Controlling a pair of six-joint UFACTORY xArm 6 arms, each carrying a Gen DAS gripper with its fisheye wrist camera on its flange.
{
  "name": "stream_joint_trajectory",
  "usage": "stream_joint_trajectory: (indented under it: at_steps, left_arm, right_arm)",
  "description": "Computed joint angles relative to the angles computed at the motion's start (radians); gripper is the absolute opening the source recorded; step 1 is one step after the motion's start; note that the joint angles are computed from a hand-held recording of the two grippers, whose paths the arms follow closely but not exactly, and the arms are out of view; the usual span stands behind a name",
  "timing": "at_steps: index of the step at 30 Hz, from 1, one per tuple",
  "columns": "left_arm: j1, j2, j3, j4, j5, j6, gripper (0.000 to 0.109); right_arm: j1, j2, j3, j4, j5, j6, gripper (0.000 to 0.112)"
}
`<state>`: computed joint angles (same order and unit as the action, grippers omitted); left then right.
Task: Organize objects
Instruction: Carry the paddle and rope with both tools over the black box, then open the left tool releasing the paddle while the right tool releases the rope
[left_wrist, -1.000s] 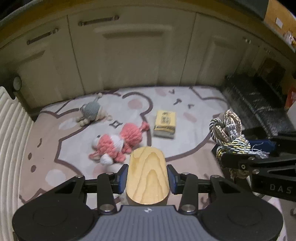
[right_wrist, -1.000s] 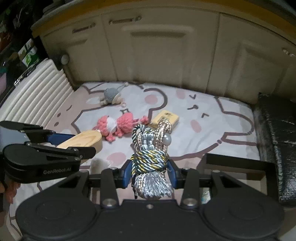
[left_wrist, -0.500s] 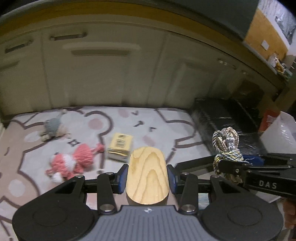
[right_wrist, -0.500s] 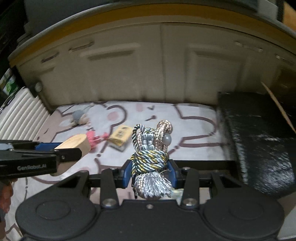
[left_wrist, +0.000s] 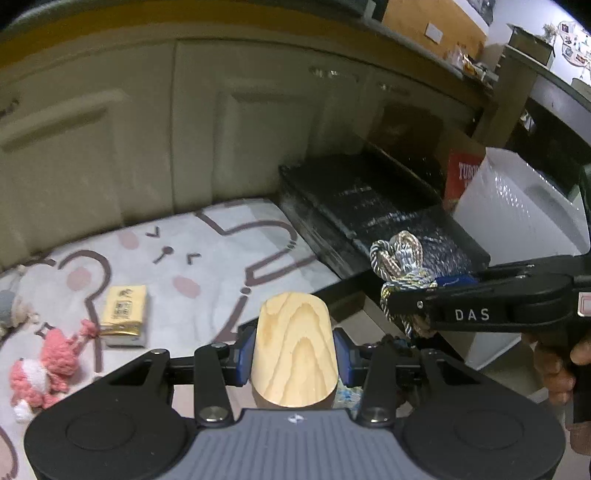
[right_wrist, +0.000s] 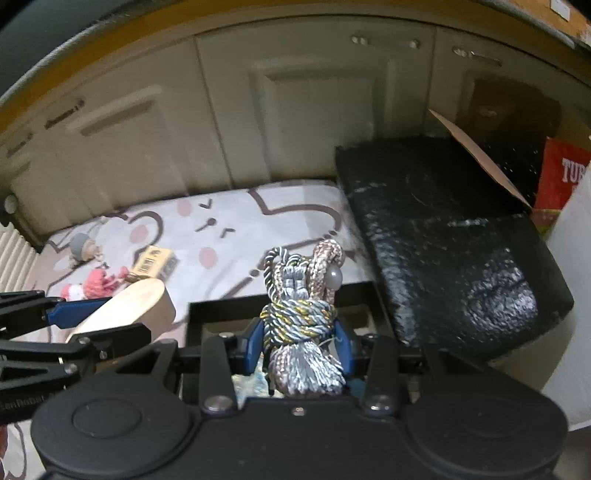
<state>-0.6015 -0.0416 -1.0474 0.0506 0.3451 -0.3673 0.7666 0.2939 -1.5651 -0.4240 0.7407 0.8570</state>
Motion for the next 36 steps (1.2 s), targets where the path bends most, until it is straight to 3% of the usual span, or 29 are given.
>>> stream_joint_trajectory:
  at_steps: [14,19,23,31,32,35,36]
  left_arm:
    - [-0.023,0.112,-0.085,-0.227,0.013,0.145,0.044]
    - [-0.029,0.147,-0.110,-0.292,0.008,0.205,0.044]
    - [-0.033,0.179,-0.132,-0.246,0.020,0.177,0.044]
    - [-0.024,0.208,-0.179,0.071,0.109,-0.174,0.045]
    - [-0.021,0.205,-0.176,0.091,0.106,-0.199,0.047]
    - [-0.016,0.196,-0.167,0.050,0.103,-0.172,0.072]
    - [-0.016,0.194,-0.167,0.042,0.109,-0.158,0.072]
  right_arm:
    - [-0.050,0.109,-0.062,0.095,-0.021,0.103,0.042]
    - [-0.043,0.159,-0.131,0.096,0.051,0.108,0.043]
    - [-0.042,0.172,-0.150,0.078,0.085,0.106,0.059]
    - [-0.042,0.177,-0.169,0.084,0.122,0.070,0.059]
    - [-0.042,0.176,-0.170,0.085,0.124,0.068,0.059]
    - [-0.041,0.166,-0.161,0.094,0.124,0.059,0.059]
    - [-0.041,0.163,-0.159,0.097,0.124,0.054,0.059]
